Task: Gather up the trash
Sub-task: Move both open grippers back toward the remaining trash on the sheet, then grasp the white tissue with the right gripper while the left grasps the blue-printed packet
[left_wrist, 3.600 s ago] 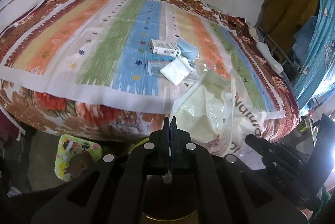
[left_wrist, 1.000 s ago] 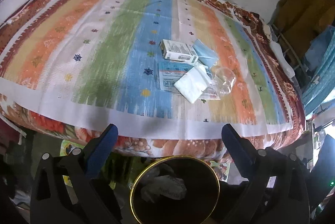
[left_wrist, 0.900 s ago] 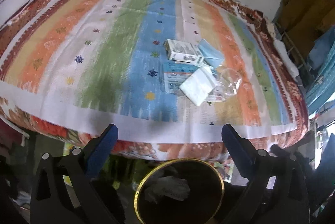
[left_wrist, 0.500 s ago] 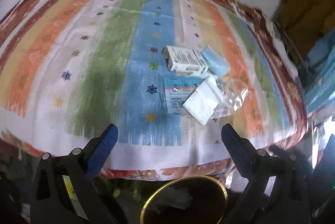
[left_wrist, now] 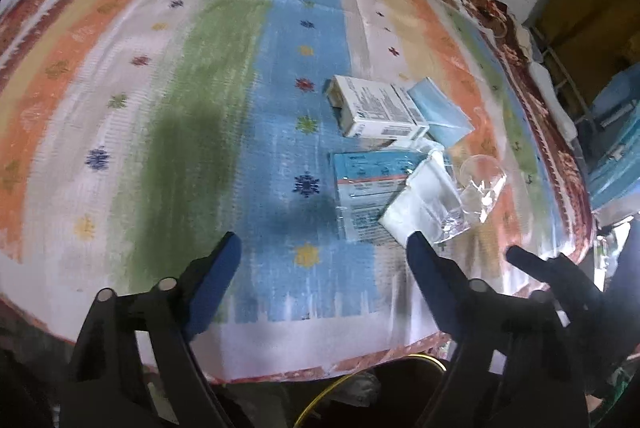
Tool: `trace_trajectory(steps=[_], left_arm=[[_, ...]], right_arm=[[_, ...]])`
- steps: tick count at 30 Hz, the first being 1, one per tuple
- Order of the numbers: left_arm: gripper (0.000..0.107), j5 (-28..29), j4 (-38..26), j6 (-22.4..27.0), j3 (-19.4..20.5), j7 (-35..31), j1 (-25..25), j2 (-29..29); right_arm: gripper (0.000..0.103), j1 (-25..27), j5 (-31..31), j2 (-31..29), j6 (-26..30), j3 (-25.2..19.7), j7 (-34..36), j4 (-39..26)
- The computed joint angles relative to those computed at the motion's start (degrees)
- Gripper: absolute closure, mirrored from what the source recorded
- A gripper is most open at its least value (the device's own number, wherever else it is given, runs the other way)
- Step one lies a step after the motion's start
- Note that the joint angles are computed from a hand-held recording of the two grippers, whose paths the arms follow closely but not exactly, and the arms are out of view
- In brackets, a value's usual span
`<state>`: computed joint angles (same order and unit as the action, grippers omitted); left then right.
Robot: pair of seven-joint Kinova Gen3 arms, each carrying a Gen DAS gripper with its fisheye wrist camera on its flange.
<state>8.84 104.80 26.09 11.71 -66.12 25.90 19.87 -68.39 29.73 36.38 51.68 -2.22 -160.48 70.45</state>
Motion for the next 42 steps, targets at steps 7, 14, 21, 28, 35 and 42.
trace_trajectory(steps=[7, 14, 21, 28, 35, 42], left_arm=[[0.033, 3.7, -2.1, -0.1, 2.7, -4.5, -3.4, 3.7], [0.034, 4.7, -3.6, 0.2, 1.9, -4.9, -3.4, 5.9], [0.034, 3.6, -7.6, 1.6, 0.9, -4.6, -1.8, 9.9], [0.051, 5.8, -8.6, -0.3, 4.2, -8.9, -4.4, 12.9], [0.097, 5.1, -12.0, 3.6, 2.2, -8.4, -1.5, 14.0], [0.107, 3.8, -15.5, 11.1, -0.7, -1.2, 0.1, 12.8]], right_arm=[[0.033, 1.7, -0.9, 3.1, 0.2, 0.2, 3.5, -3.1], [0.04, 4.3, -4.6, 5.8, -0.4, -0.1, 8.1, -5.3], [0.055, 5.8, -6.9, 7.7, -0.3, 0.4, 10.5, -6.4], [0.066, 6.2, -8.7, 8.4, -0.5, 1.0, 11.5, -6.4], [0.09, 6.4, -9.4, 8.2, -1.0, 0.7, 12.7, -6.1], [0.095, 6.2, -9.0, 5.3, -2.4, 1.8, 10.3, -3.7]])
